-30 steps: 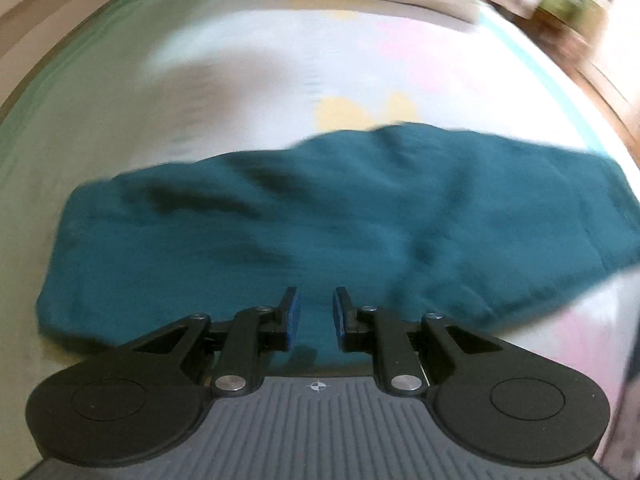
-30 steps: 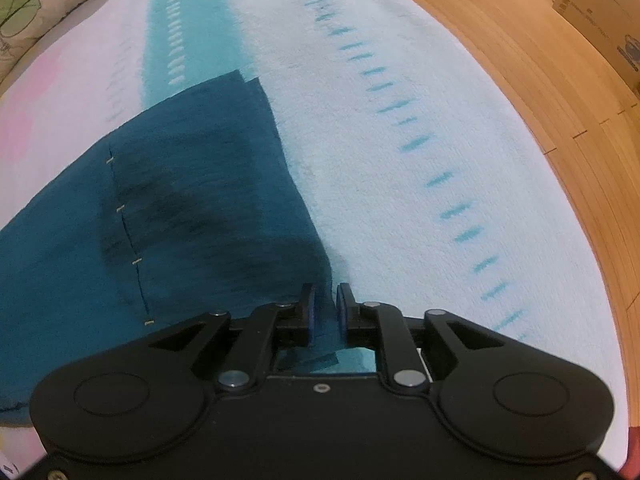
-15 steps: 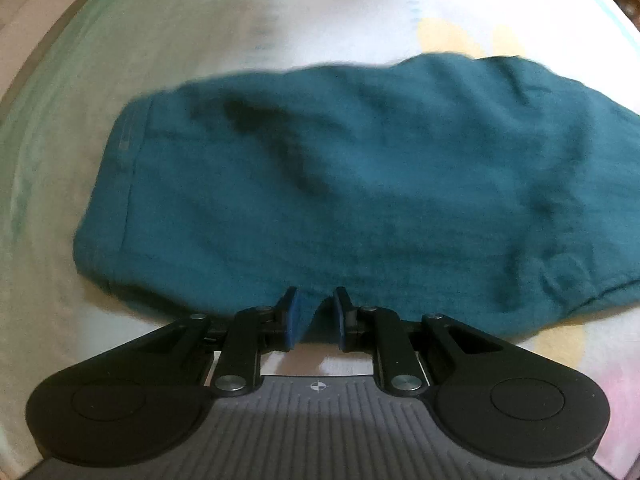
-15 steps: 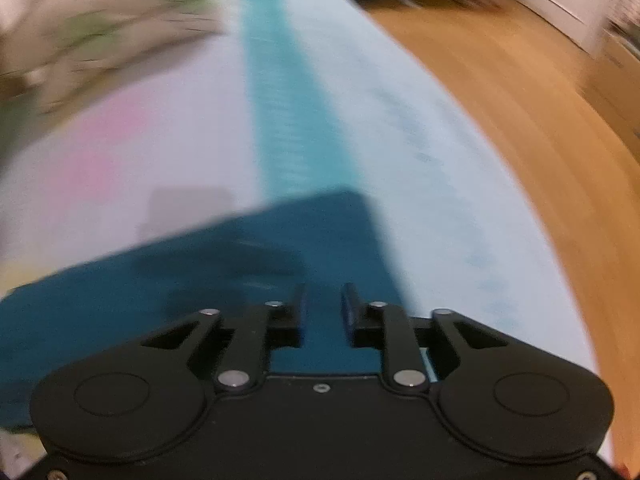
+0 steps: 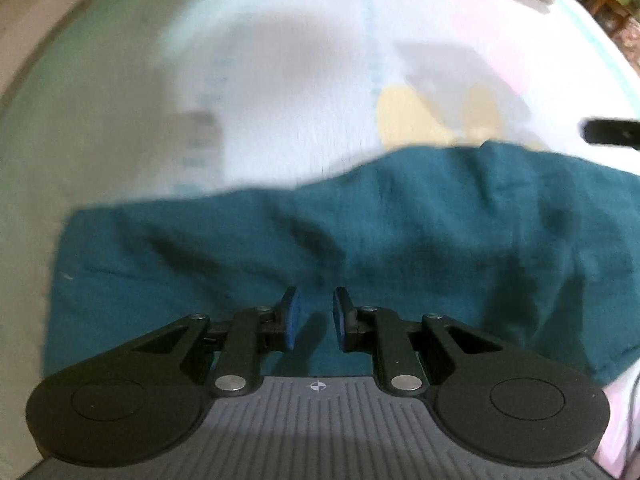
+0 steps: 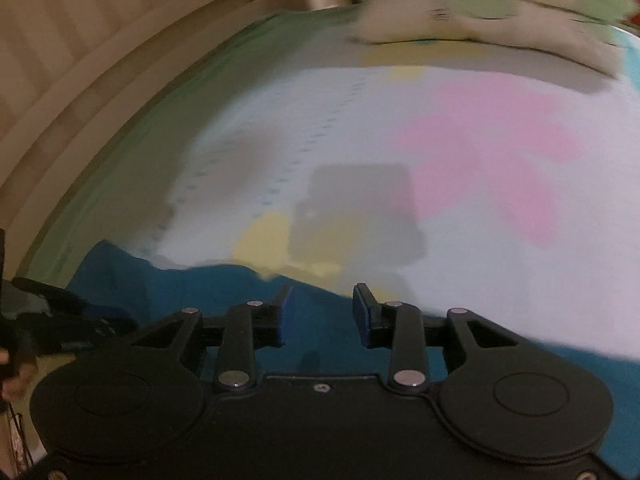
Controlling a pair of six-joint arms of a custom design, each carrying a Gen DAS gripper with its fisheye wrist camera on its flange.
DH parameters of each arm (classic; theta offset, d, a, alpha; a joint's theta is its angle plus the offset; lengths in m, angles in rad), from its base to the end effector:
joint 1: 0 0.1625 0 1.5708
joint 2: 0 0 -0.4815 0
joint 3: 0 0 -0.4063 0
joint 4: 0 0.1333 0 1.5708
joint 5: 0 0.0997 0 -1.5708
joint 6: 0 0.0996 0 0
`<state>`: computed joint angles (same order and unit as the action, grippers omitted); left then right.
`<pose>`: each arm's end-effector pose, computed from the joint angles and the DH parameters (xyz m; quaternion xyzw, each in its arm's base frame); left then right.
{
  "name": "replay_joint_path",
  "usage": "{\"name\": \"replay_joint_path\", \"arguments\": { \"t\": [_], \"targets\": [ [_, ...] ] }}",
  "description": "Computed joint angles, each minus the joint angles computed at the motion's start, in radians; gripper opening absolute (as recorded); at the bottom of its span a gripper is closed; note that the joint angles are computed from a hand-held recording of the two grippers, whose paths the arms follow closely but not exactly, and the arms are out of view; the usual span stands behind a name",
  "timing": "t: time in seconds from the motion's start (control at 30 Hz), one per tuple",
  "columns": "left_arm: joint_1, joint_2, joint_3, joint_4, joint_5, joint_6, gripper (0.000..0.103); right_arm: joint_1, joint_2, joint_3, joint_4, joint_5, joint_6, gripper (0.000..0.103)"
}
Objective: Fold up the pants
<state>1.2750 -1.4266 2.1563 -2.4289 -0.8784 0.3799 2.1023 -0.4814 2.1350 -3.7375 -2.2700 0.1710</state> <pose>0.0482 -0.5172 0.3049 0.2906 0.8929 -0.0461 0.3409 0.3219 -0.4110 -0.0369 0.0774 -0.9096 0.3378 0.2291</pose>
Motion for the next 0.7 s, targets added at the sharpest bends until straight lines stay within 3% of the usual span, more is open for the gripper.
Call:
{"name": "replay_joint_path", "arguments": {
  "t": [0.07, 0.2, 0.33, 0.43, 0.5, 0.53, 0.7],
  "targets": [
    [0.025, 0.022, -0.008, 0.030, 0.021, -0.054, 0.018, -0.020, 0.040, -0.060, 0.014, 0.035, -0.067, 0.057],
    [0.030, -0.001, 0.020, -0.028, 0.009, -0.031, 0.018, -0.061, 0.092, -0.129, 0.026, 0.108, -0.150, 0.057],
    [0.033, -0.012, 0.011, -0.003, -0.010, -0.068, 0.018, -0.096, 0.107, -0.160, 0.078, 0.194, -0.187, 0.057],
    [0.037, -0.015, 0.005, 0.005, -0.022, -0.081, 0.018, -0.109, 0.118, -0.181, 0.135, 0.220, -0.204, 0.058],
    [0.043, -0.011, -0.001, -0.001, -0.023, -0.066, 0.018, -0.111, 0.119, -0.167, 0.132, 0.236, -0.220, 0.041],
    [0.043, -0.012, 0.001, -0.007, -0.021, -0.058, 0.018, -0.110, 0.124, -0.157, 0.103, 0.243, -0.244, 0.013],
    [0.030, -0.031, 0.005, -0.011, -0.051, -0.084, 0.017, -0.042, 0.152, -0.122, -0.049, 0.194, -0.332, 0.011]
  ]
}}
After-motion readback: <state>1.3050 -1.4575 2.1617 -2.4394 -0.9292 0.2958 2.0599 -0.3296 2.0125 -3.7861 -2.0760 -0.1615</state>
